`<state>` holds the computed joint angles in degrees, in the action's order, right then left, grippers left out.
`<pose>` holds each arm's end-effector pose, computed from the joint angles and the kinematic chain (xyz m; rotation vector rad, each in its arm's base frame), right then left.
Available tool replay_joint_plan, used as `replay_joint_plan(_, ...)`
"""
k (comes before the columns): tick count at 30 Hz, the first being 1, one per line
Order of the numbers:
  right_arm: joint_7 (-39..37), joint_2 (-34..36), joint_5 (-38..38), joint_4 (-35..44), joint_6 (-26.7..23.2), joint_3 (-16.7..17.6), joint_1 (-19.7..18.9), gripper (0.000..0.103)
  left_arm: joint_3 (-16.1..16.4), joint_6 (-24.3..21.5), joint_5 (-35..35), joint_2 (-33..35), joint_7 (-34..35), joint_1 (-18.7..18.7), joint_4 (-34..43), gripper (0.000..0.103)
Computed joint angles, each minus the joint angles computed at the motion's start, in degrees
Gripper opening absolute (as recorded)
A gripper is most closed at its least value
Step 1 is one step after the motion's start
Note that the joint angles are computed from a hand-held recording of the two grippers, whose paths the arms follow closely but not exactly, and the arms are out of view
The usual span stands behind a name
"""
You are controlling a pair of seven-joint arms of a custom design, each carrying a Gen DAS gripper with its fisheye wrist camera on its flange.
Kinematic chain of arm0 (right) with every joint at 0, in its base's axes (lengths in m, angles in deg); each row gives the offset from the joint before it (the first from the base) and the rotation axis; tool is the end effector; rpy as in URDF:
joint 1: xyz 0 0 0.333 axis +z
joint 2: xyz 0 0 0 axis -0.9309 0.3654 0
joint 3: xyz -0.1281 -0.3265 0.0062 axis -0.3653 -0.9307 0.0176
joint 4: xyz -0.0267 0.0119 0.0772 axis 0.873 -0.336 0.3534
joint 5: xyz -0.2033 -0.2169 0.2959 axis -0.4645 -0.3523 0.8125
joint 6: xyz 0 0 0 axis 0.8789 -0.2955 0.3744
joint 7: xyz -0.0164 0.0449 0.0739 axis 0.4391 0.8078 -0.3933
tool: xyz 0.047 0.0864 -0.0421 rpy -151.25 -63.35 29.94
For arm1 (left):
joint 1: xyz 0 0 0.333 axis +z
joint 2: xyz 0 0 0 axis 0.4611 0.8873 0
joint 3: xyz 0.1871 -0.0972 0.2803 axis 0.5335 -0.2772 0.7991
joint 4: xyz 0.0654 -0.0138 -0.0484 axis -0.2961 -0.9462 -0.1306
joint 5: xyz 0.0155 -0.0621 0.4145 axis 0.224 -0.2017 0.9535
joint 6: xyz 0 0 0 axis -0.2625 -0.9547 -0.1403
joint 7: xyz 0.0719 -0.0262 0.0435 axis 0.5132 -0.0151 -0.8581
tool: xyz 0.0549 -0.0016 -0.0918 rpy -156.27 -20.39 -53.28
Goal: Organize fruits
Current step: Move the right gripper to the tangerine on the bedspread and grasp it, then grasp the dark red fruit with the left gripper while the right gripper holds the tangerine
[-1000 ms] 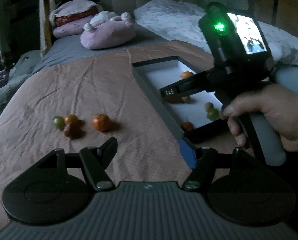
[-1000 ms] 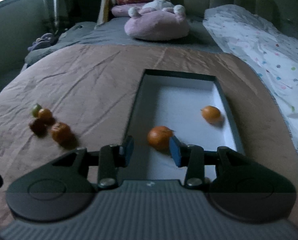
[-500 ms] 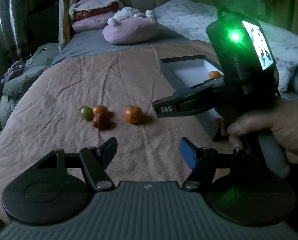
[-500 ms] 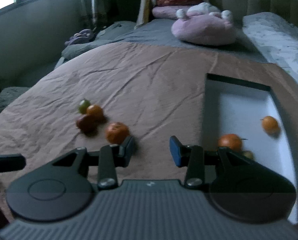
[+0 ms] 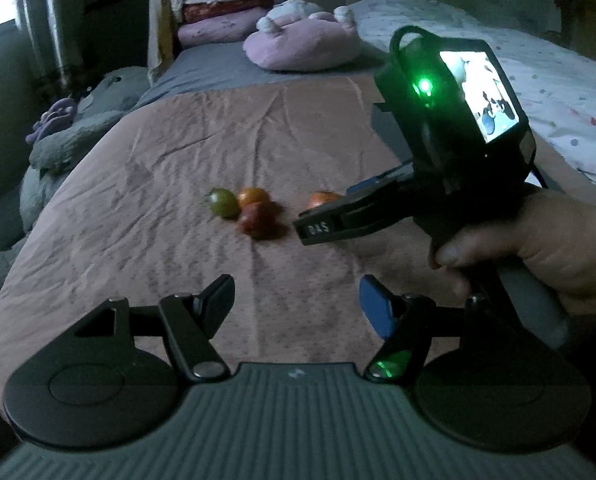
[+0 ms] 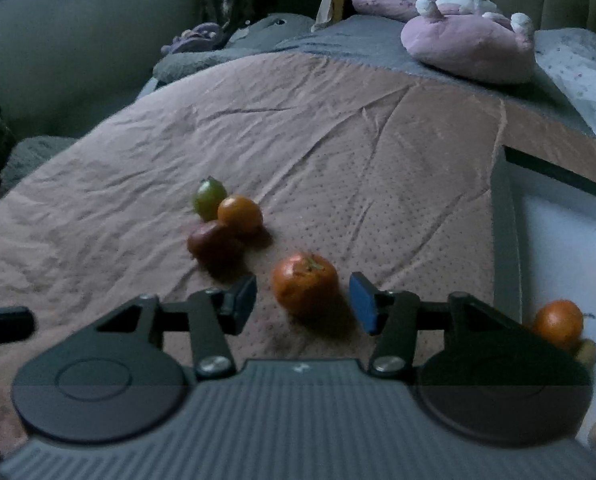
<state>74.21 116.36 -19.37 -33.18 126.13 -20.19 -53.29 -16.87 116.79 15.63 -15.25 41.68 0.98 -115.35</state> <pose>0.7360 0.2221 0.4527 -1.8757 1.6359 -0.6400 0.6387 -0.3888 0.5048 -1.3161 2.1709 -0.9055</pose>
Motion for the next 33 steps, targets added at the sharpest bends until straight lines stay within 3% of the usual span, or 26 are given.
replay_joint_plan(4,0.3,0.9,0.6,0.8,-1.0,0.1,-0.1,0.042,1.1,-0.4,0.8,0.7,-1.4,-0.3,0.8,0.074)
replay_joint_plan(12,5.0,-2.9,-3.4,-4.0,1.4,-3.1,2.2,0.040,5.7,0.7,7.2,5.5,-6.1,-3.3,6.3,0.074)
replay_joint_plan(16,11.8,-6.8,-9.1,-7.9,3.1,-6.2,4.3,0.041,6.0,-0.6,7.2,9.9,-5.6,-3.5,12.0,0.074)
replay_joint_plan(27,18.2,-12.4,-15.6,-13.2,5.7,-4.6,2.6,0.040,4.8,-10.0,1.3,24.8,-0.6,-2.6,34.1,0.072)
replay_joint_plan(33,19.2,-13.1,-17.6,-12.8,2.2,-4.0,2.3,0.040,3.3,-13.5,-2.4,29.0,1.9,-1.5,40.4,0.059)
